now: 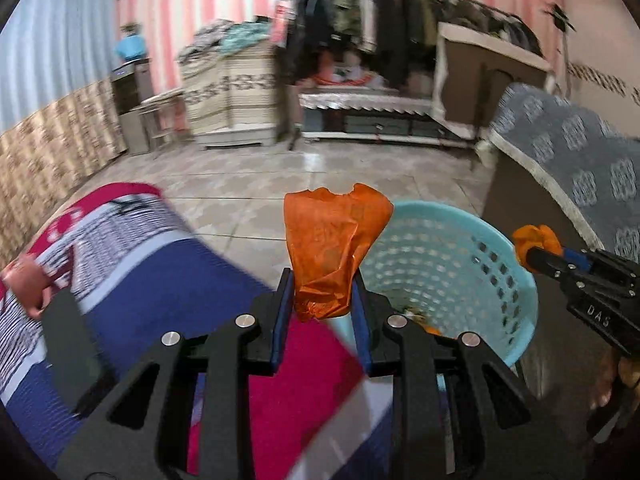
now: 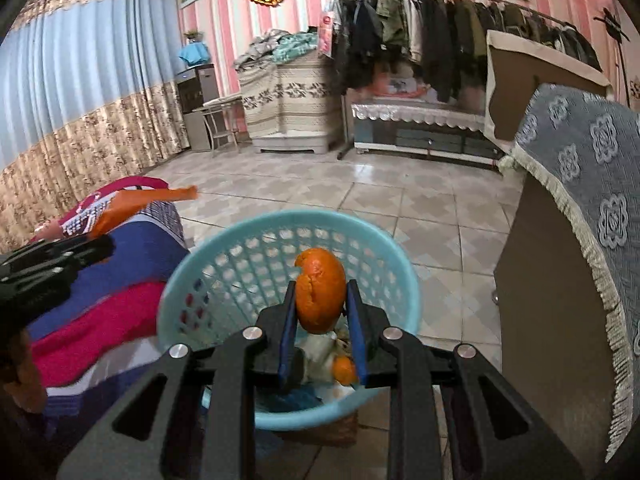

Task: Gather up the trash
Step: 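Open the left tool over the basket while the right tool releases the peel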

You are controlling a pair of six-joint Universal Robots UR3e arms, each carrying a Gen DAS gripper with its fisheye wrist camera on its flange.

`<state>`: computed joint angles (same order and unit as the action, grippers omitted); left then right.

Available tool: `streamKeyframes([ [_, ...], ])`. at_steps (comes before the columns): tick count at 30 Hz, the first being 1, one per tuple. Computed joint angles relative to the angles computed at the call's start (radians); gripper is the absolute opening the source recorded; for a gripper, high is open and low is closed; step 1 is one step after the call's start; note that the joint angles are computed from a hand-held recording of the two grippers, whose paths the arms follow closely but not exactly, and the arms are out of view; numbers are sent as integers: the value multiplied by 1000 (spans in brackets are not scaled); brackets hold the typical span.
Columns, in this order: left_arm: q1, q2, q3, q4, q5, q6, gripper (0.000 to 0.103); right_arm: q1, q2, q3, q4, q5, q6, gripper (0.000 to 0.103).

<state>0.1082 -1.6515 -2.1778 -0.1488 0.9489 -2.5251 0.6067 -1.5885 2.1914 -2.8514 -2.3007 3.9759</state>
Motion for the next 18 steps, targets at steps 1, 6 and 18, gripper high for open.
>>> streamKeyframes([
  [1, -29, -12, 2, 21, 16, -10, 26, -9, -11, 21, -9, 6, -1, 24],
  [6, -161, -124, 90, 50, 86, -62, 35, -59, -35, 83, -61, 40, -23, 24],
  [18, -106, -144, 114, 133, 148, -190, 97, -93, 45, 102, -192, 101, -56, 24],
])
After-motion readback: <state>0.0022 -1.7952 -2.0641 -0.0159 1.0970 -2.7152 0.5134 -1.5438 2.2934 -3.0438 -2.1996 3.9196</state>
